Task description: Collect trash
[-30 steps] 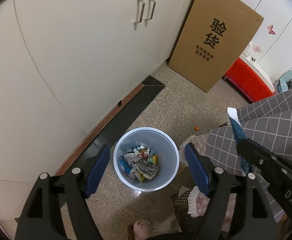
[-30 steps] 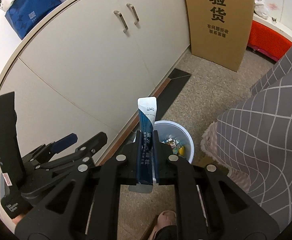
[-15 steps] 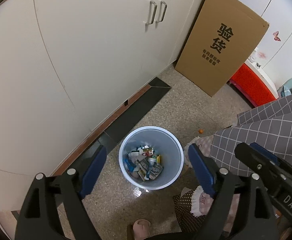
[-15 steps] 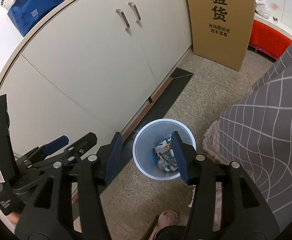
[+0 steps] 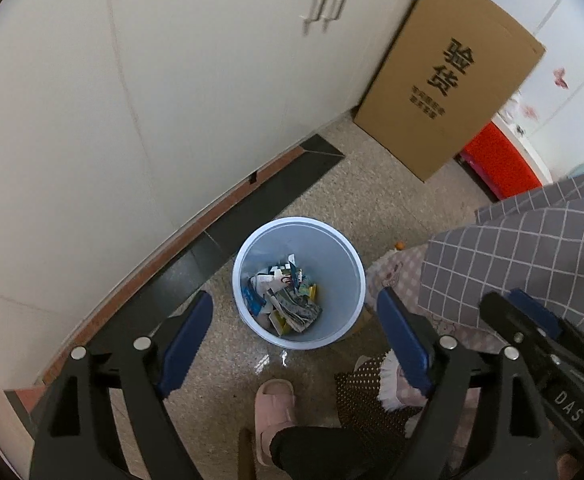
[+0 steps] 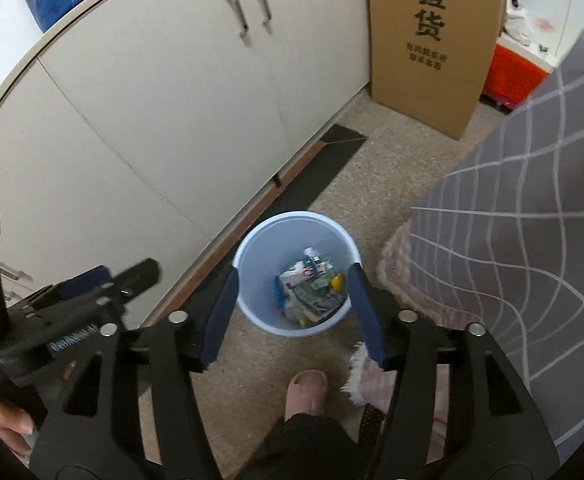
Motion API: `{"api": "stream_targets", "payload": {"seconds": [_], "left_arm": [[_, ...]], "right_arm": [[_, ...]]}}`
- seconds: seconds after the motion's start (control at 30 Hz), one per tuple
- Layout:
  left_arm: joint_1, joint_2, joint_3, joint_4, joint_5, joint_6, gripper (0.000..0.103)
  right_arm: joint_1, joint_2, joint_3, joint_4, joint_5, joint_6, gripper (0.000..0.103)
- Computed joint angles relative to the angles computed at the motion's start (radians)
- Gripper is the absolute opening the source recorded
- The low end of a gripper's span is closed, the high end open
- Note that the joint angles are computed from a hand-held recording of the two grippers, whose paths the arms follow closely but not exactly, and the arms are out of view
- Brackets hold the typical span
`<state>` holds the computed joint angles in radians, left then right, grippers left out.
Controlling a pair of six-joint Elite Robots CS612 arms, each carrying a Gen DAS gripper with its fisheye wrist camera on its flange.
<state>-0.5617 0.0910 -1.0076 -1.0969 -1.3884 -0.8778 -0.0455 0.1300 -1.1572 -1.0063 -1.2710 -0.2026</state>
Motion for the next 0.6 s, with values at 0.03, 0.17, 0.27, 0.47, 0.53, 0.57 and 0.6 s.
{"api": "stream_targets", "payload": {"seconds": [0.03,0.17,0.27,0.47,0.53,0.57,0.6], "left_arm": [[-0.001,0.008,-0.01,0.001,0.005,-0.012,0.083],[-0.009,0.046,-0.052,0.02,0.024,-0.057,0.083],[-0.014,0.077,-0.081,0.019,0.023,-0.102,0.083],[-0.014,0.098,-0.078,0.058,0.039,-0.088,0.083],[-0.009,0.11,-0.083,0.069,0.036,-0.069,0.083],[-0.008,0.117,-0.09,0.07,0.036,-0.067,0.083],[-0.004,0.128,-0.097,0.071,0.026,-0.067,0.083]], "right_arm": [[-0.002,0.009,-0.011,-0.008,-0.008,0.002,0.065],[-0.018,0.055,-0.057,0.0,0.001,0.028,0.065],[-0.019,0.09,-0.087,-0.008,-0.046,0.018,0.065],[-0.012,0.146,-0.104,-0.096,-0.206,-0.031,0.065],[-0.015,0.165,-0.106,-0.125,-0.224,-0.025,0.065],[-0.016,0.17,-0.104,-0.133,-0.238,-0.017,0.065],[-0.019,0.178,-0.099,-0.136,-0.24,0.003,0.065]]}}
